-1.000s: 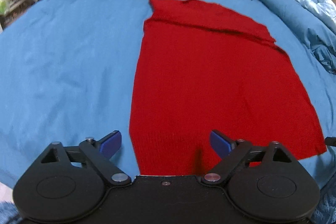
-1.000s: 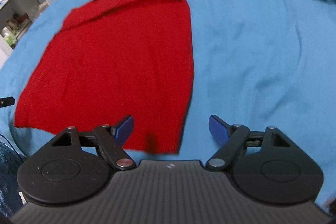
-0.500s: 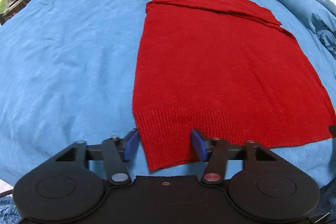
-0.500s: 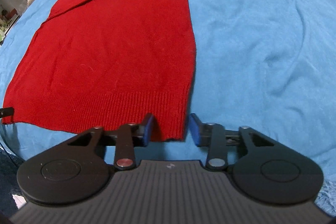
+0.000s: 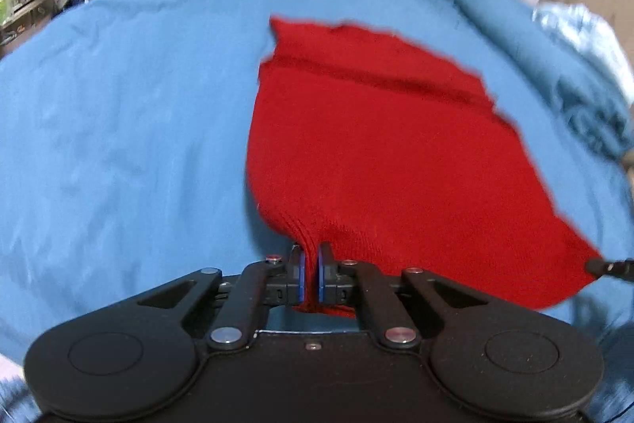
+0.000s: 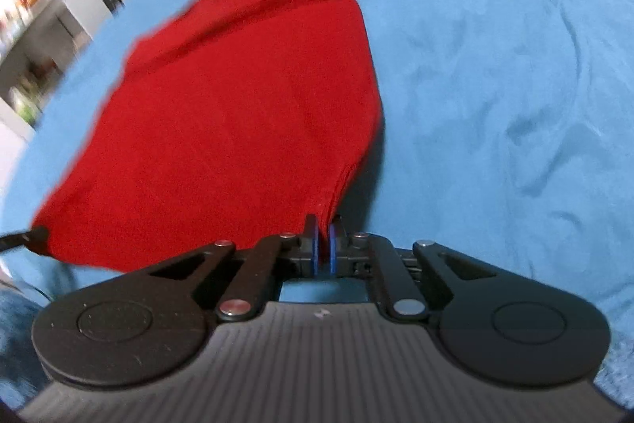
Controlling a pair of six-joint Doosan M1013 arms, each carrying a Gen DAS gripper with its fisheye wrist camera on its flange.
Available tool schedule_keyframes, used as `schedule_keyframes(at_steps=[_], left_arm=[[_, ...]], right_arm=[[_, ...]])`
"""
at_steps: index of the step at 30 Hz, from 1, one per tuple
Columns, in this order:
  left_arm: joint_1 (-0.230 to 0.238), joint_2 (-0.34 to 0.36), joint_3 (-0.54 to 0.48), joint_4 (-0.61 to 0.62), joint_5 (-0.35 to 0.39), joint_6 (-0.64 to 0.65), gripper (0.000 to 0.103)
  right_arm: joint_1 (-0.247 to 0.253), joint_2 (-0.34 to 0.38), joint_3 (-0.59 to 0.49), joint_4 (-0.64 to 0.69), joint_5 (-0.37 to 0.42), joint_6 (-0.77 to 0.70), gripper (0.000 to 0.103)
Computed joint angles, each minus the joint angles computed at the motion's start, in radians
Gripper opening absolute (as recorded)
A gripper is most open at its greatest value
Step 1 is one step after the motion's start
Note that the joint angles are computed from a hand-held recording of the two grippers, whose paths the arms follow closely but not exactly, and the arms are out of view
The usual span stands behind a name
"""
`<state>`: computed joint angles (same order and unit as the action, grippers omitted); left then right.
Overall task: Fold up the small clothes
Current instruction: 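Grasp the hem with both grippers and fold it up toward the collar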
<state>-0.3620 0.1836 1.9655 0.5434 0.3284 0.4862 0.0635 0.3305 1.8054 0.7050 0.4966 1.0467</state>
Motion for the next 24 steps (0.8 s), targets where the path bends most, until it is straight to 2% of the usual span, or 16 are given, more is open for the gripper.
schedule_keyframes(at_steps=[2,5,8,10,13,17,20,24], left_arm=[[0.016,-0.007,-0.023,0.011,-0.030,-0.028,0.006],[0.040,0.009,-0.083,0.092,-0.058,-0.104,0.006],[0.070,0.056,-0.188,0.105,-0.050,-0.083,0.006],[0.088,0.102,-0.271,0.134,-0.041,-0.087,0.006],[0.119,0.189,-0.407,0.122,-0.003,-0.072,0.006],[0.153,0.333,-0.597,0.035,0.072,0.015,0.006],[0.171,0.428,-0.699,-0.037,0.116,0.072,0.006],[0.189,0.518,-0.782,-0.142,0.162,0.142,0.005]], right_arm=[[-0.024,-0.007,-0.017,0.144,0.030,-0.080,0.020],[-0.048,-0.002,-0.068,0.313,0.061,-0.172,0.020],[-0.054,0.034,-0.161,0.405,0.084,-0.203,0.020],[-0.051,0.076,-0.252,0.411,0.084,-0.178,0.020],[-0.037,0.164,-0.422,0.371,0.080,-0.095,0.020],[-0.009,0.325,-0.687,0.205,0.085,0.119,0.020],[0.011,0.450,-0.860,0.067,0.082,0.306,0.020],[0.032,0.579,-1.012,-0.123,0.105,0.504,0.020]])
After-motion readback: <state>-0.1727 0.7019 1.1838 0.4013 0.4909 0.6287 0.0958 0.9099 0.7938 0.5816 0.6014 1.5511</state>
